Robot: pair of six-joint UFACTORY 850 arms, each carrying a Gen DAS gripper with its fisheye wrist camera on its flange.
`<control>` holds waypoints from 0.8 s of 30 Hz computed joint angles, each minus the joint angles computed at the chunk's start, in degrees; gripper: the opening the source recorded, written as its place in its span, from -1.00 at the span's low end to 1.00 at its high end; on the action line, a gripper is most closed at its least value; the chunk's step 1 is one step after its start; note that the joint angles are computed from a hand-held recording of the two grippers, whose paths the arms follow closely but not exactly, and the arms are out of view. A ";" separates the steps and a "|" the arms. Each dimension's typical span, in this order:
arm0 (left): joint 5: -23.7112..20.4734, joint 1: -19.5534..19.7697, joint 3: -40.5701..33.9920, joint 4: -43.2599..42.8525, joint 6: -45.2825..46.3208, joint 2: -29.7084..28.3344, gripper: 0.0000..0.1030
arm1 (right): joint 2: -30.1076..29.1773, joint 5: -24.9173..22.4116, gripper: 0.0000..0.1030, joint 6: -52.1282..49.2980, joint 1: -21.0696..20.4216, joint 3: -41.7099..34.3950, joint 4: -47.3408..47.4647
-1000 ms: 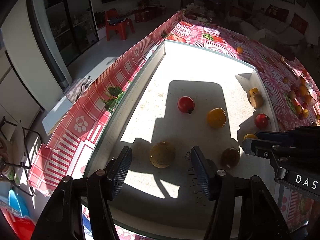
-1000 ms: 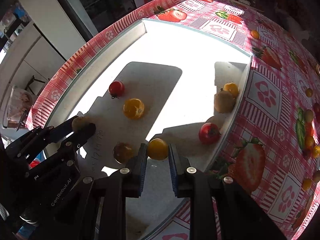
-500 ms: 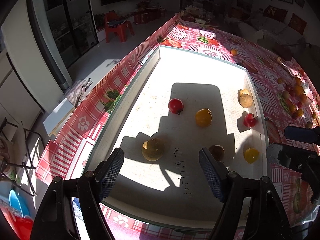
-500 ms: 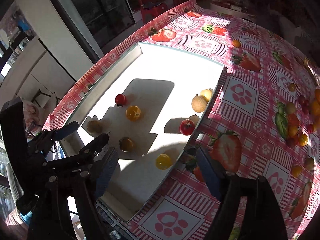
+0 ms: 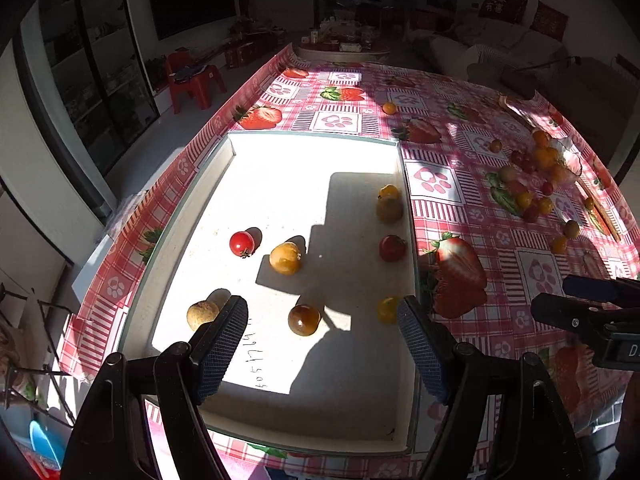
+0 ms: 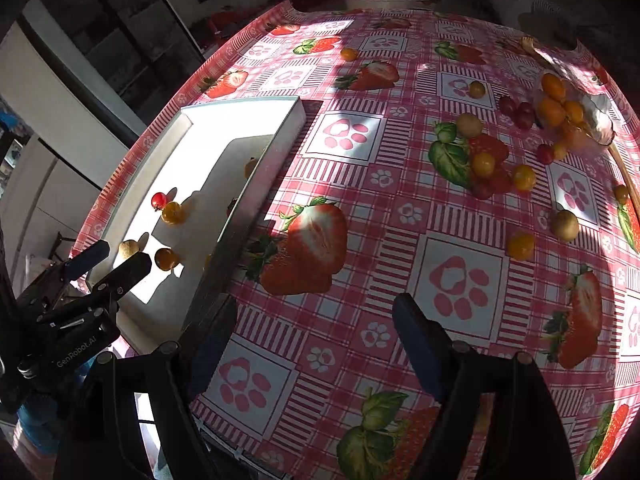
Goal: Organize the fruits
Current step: 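Move both open tools back over the fruits on the table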
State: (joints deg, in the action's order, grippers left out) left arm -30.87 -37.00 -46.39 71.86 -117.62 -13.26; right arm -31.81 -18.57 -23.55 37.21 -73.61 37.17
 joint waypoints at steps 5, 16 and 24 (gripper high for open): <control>0.76 -1.89 -4.14 -1.68 4.77 -2.95 0.52 | 3.42 2.45 0.61 -0.62 -3.33 5.38 1.75; 4.61 -2.95 -15.24 -8.83 16.04 -11.40 0.52 | 6.03 5.77 0.61 5.92 -10.24 11.52 -1.76; 5.70 -1.84 -27.57 -17.43 29.70 -20.70 0.52 | 3.61 6.22 0.61 9.02 -12.40 8.71 -6.00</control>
State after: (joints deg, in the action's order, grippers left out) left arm -25.17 -38.84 -73.96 54.44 -87.91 -33.96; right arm -28.19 -12.35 -14.53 24.81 -64.91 31.17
